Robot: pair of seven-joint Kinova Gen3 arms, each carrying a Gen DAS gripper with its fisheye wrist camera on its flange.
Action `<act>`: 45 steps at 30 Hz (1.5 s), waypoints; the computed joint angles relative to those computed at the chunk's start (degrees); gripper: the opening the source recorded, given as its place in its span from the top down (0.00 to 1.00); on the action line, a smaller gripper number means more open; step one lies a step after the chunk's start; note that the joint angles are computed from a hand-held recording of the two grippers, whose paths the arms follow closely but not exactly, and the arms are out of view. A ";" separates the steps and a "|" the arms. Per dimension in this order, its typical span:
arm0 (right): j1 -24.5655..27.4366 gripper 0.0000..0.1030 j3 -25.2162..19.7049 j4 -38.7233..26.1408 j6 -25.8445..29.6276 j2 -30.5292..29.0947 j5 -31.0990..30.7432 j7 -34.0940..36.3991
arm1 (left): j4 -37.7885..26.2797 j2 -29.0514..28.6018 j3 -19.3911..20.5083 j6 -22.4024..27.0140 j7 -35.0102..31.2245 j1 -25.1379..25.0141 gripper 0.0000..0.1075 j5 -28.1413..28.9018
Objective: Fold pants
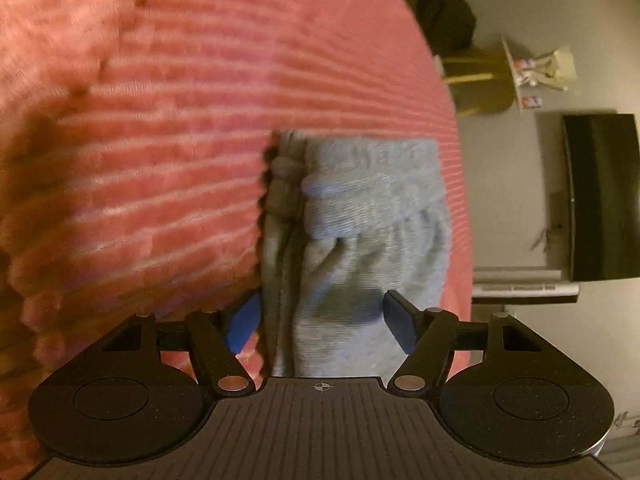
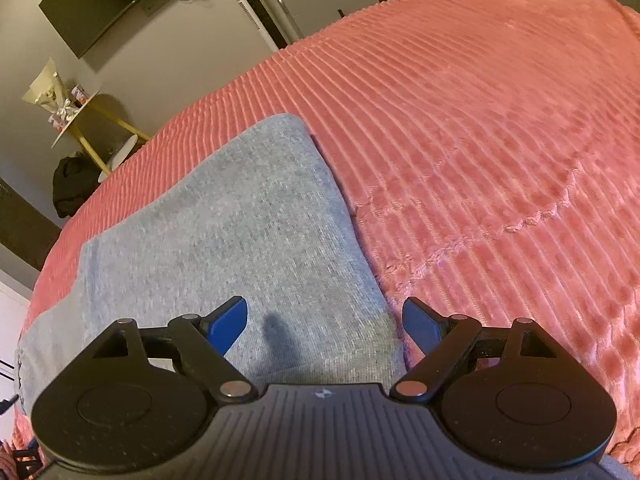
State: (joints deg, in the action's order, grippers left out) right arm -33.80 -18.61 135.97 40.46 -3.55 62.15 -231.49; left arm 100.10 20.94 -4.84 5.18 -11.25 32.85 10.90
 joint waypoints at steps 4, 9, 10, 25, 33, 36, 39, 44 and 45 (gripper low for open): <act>-0.16 0.17 -0.04 -0.53 0.63 0.28 -1.08 1.04 | -0.17 1.89 -3.11 -2.56 -7.20 2.38 0.34 6.43; -0.46 0.17 0.05 -0.98 1.35 0.63 -1.75 1.87 | -1.71 3.15 -3.06 -1.52 -14.86 1.14 0.36 13.08; -0.45 0.17 0.13 -1.02 1.34 0.63 -1.86 1.95 | -2.40 3.53 -1.96 -0.95 -14.38 -0.14 0.39 12.01; -3.76 0.17 -1.59 -0.52 7.07 0.79 0.56 -3.39 | -19.25 5.56 -32.15 12.22 -13.99 32.10 0.82 -22.41; -6.12 0.17 -3.05 1.03 10.86 0.53 4.02 -9.89 | -32.44 8.64 -15.17 13.49 -31.42 29.58 0.81 -32.58; -7.67 0.17 -3.97 1.26 13.97 0.74 4.65 -11.74 | -39.80 13.06 -7.21 18.44 -38.41 27.62 0.73 -32.11; -9.37 0.17 -4.77 1.15 17.19 0.99 4.60 -12.90 | -45.06 16.81 0.76 24.43 -45.31 25.06 0.56 -28.30; -14.05 0.17 -7.07 0.47 25.17 2.73 4.63 -17.71 | -44.09 17.05 -0.68 30.65 -42.63 25.16 0.54 -20.87; -14.83 0.17 -7.08 0.36 25.60 2.89 5.20 -18.16 | -42.39 16.11 -3.34 31.23 -40.30 26.23 0.48 -20.26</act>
State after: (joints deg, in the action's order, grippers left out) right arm -48.63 -25.69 136.33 66.06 -0.66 67.35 -249.65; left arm 57.70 37.04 -8.17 36.41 -51.55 59.08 -9.36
